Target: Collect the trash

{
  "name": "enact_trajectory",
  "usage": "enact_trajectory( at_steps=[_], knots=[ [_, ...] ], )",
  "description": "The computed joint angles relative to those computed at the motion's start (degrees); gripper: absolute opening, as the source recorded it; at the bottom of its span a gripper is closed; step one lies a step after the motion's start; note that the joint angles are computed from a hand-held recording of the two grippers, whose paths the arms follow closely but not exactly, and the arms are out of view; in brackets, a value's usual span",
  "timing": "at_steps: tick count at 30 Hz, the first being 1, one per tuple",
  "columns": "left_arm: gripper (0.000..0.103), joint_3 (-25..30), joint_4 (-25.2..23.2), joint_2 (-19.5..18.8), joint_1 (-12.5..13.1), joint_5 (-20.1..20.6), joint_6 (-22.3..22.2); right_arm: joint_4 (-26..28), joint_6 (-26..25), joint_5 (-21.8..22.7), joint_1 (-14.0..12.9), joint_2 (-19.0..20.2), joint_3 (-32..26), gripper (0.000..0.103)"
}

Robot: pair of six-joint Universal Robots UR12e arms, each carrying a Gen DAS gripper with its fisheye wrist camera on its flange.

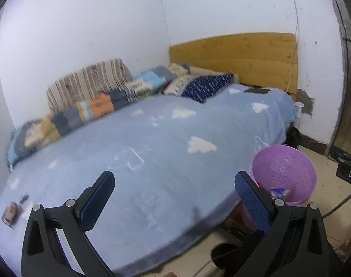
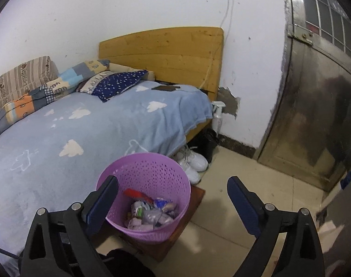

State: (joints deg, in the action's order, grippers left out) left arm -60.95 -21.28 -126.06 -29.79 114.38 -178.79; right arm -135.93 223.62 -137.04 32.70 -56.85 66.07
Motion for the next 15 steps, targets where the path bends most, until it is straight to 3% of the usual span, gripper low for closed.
enact_trajectory(
  at_steps=[5, 11, 15],
  knots=[
    [0.103, 0.7, -1.9, 0.0, -0.1, -1.1, 1.8, 3.1, 1.8, -0.9, 0.3, 0.1, -0.7, 0.096],
    [0.103, 1.5, -2.9, -0.9, -0.5, 2.8, 2.9, 4.1, 2.7, -0.7, 0.3, 0.1, -0.9, 0.096],
    [0.103, 1.2, -2.5, -0.8, -0.4, 2.6, 3.3, 4.9, 3.1, -0.2, 0.2, 0.3, -1.3, 0.096]
  ],
)
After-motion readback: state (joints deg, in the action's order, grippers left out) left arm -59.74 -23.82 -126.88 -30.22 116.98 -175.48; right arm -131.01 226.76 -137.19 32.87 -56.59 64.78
